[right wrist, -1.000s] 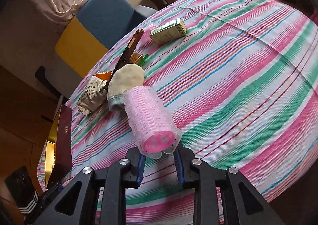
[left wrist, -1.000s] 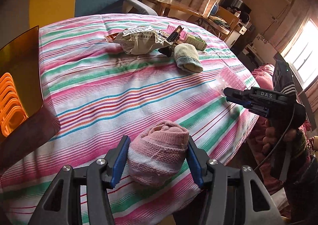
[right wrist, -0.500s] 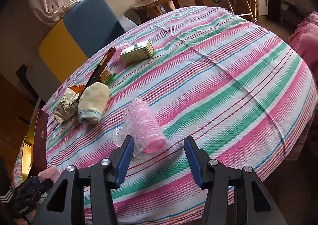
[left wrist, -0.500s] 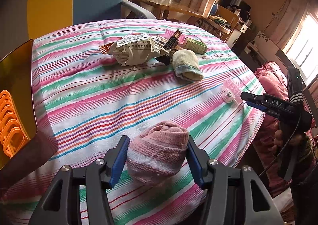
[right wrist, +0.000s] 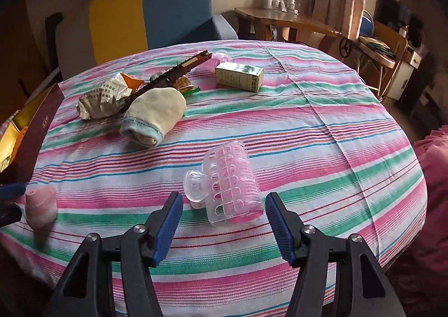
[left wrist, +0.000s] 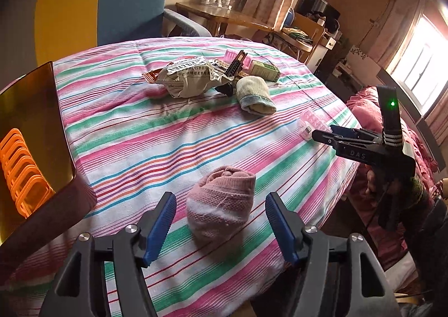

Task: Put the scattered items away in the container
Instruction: 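Carry the sock and roller toward the gold tray with both tools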

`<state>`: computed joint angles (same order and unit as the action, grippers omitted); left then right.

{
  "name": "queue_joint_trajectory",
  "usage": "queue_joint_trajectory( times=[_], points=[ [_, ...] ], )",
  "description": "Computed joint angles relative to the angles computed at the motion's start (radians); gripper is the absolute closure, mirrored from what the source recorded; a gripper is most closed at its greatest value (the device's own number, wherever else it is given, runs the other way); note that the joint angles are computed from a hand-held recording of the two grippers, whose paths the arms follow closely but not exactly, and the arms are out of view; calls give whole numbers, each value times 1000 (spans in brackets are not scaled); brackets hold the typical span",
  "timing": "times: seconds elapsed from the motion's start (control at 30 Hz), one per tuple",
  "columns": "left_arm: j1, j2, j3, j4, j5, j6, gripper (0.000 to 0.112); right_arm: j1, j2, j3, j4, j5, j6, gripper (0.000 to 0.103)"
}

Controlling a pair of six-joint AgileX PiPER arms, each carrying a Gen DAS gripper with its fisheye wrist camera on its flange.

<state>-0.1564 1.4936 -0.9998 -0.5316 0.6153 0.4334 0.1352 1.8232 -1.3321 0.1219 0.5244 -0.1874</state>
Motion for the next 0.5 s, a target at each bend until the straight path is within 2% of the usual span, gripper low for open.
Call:
queue_joint_trajectory(
  times=[0.2, 0.5],
  points=[
    [-27, 48, -22, 52, -17, -26, 45, -15, 9, 0, 10, -9, -16, 40],
    [-16, 100, -31, -12, -3, 7, 47, -47, 35, -25, 50, -11, -69, 40]
  ],
)
